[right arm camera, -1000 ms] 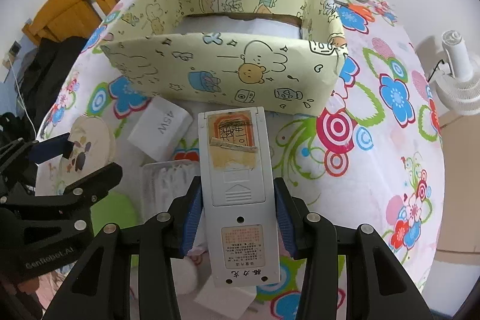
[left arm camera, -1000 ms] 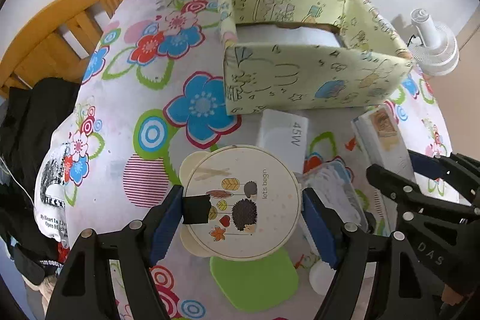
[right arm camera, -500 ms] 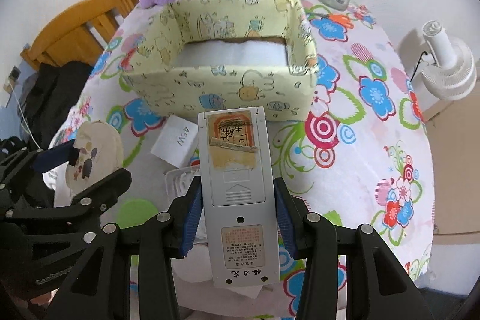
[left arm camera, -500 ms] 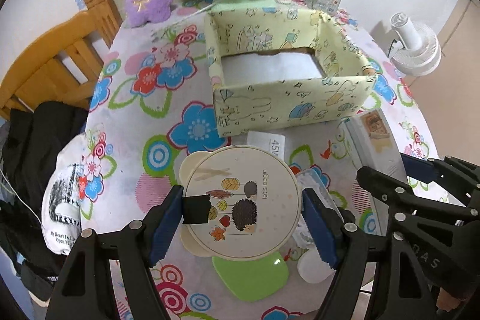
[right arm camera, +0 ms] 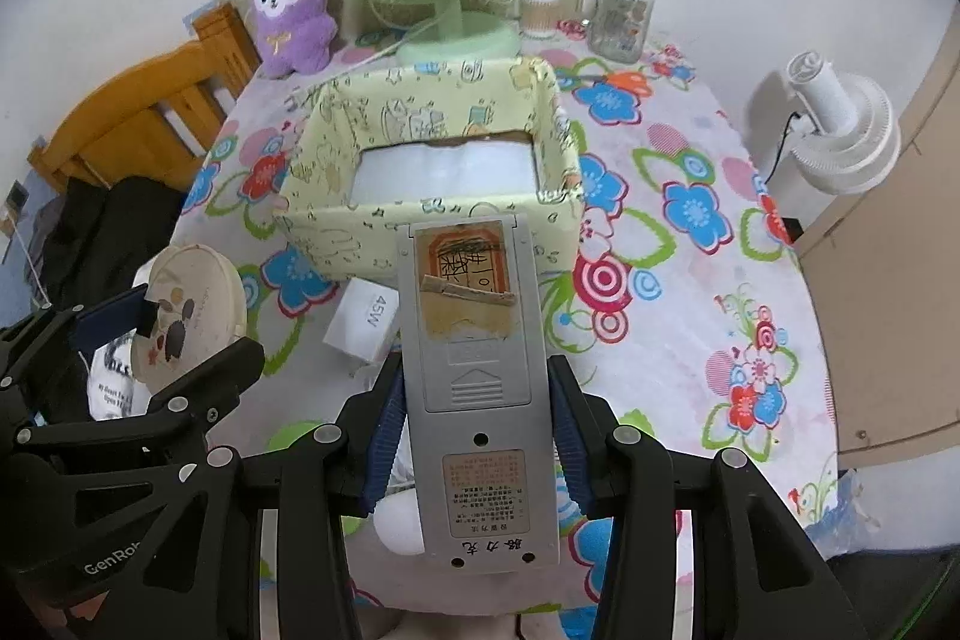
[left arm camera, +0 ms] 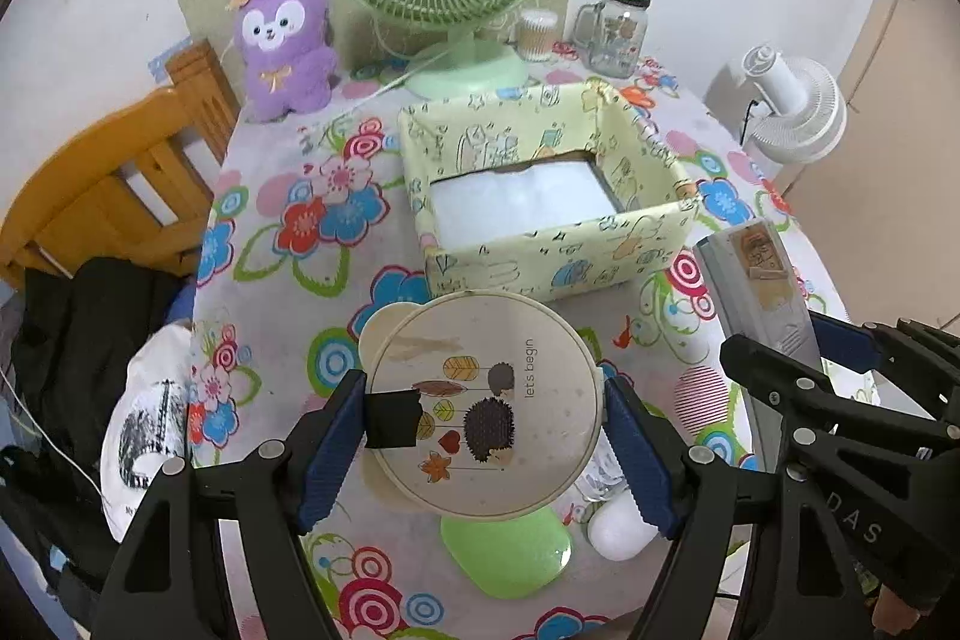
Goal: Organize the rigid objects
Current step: 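Lift the coaster with the left tool while the right tool lifts the remote toward the box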
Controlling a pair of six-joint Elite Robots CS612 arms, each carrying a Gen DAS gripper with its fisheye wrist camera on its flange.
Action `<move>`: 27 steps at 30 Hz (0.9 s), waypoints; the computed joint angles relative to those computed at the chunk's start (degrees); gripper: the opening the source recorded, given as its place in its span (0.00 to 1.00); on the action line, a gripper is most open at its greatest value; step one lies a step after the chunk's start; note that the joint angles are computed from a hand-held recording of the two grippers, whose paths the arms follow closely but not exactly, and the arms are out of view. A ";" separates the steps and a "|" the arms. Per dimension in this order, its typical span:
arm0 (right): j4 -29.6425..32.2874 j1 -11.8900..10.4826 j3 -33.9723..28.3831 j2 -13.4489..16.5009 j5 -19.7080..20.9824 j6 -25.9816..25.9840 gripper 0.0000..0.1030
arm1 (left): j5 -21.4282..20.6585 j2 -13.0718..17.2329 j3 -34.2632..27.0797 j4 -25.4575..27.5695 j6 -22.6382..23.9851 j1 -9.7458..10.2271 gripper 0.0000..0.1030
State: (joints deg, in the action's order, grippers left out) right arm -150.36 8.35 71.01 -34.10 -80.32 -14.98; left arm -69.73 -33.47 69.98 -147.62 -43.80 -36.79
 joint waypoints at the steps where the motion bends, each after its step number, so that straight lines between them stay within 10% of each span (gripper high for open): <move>1: -0.33 0.00 0.18 -0.16 -0.03 0.20 0.47 | 0.17 -0.11 0.09 -0.27 0.26 -0.03 0.77; 27: 4.42 -0.49 -9.59 3.57 2.20 -1.53 0.47 | 3.80 2.85 -8.12 3.72 1.55 1.08 0.77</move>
